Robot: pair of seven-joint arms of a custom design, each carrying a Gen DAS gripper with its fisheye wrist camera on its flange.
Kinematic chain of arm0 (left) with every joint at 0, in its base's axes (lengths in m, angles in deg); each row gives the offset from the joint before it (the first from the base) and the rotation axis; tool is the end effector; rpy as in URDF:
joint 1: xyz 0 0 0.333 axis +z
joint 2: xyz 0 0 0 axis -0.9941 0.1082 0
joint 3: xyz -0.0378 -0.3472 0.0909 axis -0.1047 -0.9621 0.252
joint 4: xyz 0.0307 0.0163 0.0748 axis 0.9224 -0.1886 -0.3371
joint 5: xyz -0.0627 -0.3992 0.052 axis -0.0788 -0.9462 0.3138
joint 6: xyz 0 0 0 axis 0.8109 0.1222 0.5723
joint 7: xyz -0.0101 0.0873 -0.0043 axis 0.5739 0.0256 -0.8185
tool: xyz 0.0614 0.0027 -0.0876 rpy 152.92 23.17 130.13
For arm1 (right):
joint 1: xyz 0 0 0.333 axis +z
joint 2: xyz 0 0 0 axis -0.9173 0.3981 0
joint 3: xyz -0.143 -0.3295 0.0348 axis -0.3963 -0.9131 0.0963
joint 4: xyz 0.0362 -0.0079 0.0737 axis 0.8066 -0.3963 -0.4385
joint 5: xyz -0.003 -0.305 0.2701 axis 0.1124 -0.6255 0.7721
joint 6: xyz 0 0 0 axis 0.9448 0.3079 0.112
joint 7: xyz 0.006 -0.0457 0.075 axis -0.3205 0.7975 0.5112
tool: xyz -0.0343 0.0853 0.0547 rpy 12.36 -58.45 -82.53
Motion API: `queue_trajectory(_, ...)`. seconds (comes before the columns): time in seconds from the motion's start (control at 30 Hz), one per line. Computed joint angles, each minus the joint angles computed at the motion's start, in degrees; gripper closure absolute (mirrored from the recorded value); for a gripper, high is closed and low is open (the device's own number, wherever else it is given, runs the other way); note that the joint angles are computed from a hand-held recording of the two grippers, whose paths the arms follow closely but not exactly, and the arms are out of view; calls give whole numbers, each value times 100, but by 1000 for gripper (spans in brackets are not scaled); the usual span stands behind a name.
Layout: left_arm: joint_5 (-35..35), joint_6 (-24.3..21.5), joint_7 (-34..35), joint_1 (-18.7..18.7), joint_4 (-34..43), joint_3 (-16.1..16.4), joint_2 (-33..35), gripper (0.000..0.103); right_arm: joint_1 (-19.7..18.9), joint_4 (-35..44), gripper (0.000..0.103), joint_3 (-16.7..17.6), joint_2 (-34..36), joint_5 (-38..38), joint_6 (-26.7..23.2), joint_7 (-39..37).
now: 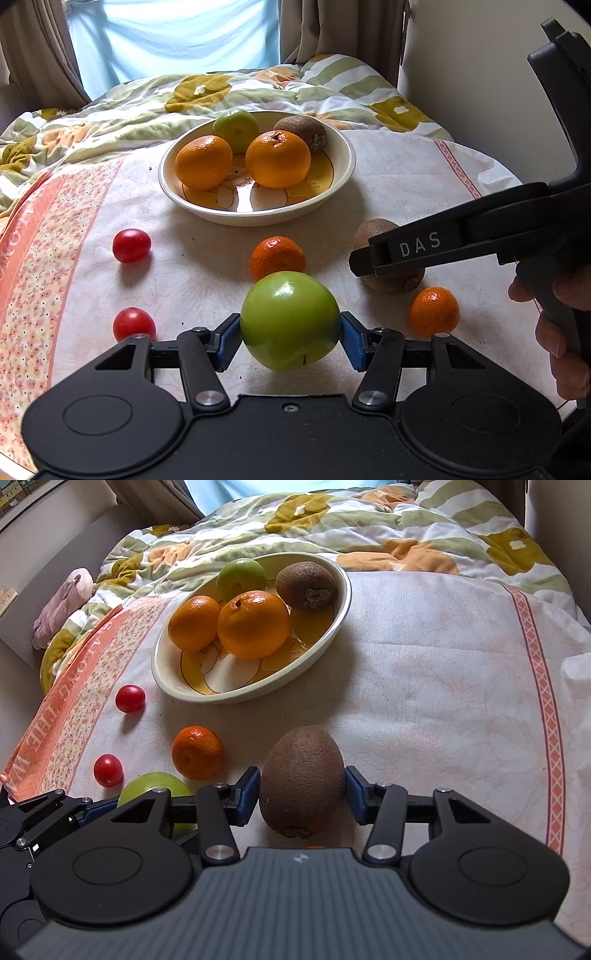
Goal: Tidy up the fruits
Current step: 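Grasp the green apple with the left tool while the right tool grasps a brown kiwi, then carry the green apple and kiwi over the duck bowl with both tools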
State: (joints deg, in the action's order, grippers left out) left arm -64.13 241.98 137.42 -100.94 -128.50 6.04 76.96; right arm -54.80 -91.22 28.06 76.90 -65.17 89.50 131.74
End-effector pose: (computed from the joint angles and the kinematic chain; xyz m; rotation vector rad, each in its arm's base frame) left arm 0.4912 -0.2910 0.4414 -1.2634 2.4074 -0.8015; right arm 0.4826 0.1320 0.4289 -1.5243 2.0701 -0.3548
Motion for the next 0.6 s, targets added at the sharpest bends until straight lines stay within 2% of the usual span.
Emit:
queue_trajectory(0.3,170,19,-245,57,-47,15,-243,42,77,-126,39,-28,-349,168,14,-54)
queue_trajectory(0.6,289,132,-446,242,-54,-54,-693,42,-64,-88,39,87,-916,-79,-202,110)
